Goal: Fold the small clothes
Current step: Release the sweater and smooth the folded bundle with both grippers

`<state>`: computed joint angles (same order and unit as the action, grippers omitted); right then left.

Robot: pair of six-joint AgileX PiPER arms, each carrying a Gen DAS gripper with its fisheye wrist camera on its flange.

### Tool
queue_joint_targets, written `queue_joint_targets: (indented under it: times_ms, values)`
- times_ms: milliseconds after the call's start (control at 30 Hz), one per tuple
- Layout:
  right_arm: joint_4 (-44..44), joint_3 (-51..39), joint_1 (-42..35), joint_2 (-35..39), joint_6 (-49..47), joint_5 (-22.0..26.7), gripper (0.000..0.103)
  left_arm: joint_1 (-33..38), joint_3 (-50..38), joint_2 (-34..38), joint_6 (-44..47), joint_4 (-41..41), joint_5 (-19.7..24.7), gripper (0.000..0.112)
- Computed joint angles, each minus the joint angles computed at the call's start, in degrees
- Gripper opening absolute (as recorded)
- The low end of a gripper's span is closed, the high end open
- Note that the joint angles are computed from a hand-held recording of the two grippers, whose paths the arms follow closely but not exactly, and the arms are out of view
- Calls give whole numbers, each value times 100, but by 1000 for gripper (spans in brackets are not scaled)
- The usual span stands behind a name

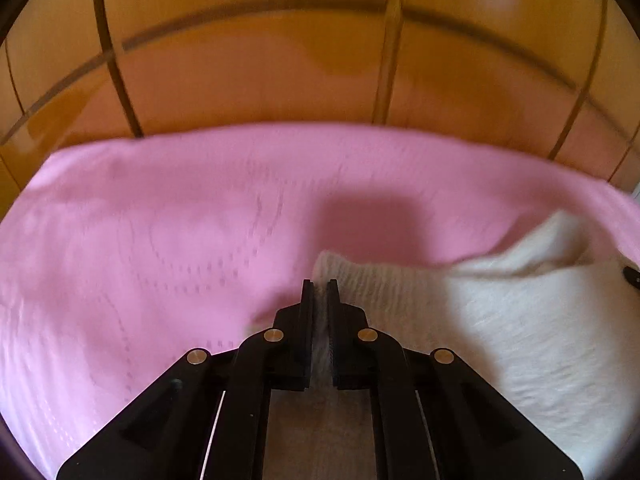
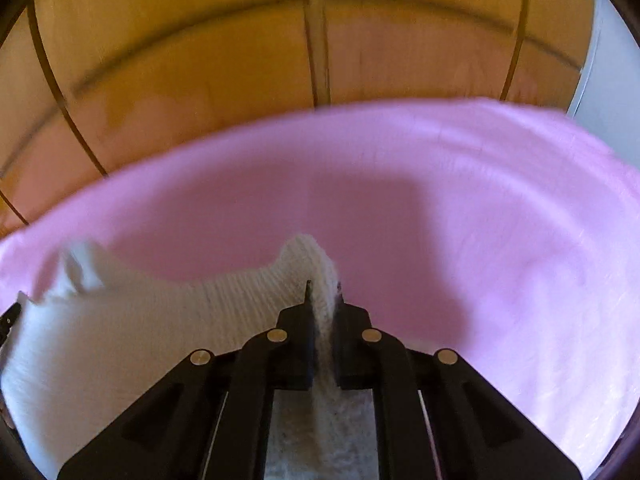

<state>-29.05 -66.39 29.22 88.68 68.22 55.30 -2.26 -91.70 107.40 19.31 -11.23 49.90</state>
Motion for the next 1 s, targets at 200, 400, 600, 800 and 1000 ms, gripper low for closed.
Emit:
queue_joint_targets:
  times_ms: [200,400,600,800,1000]
  values:
    - [-688,-50,658,-636,757,351,56,347,431,-714,449,-748,-226,48]
    - [-827,-431,2232,-653,1114,172,62,702,1502,-1985,2038,-2537,248,48]
    - [-620,-1015,2869,781,860,285,63,-177,2612,-2311,1810,-1802,-156,48]
    - [-1102,-1238,2977,1179,1236,520,68,-284,2391,-1993,1196,-1669,-247,52]
    - [-1162,-1071,3235,682,1518,883,86,142,2572,-2585,1068,-1526,-203,59]
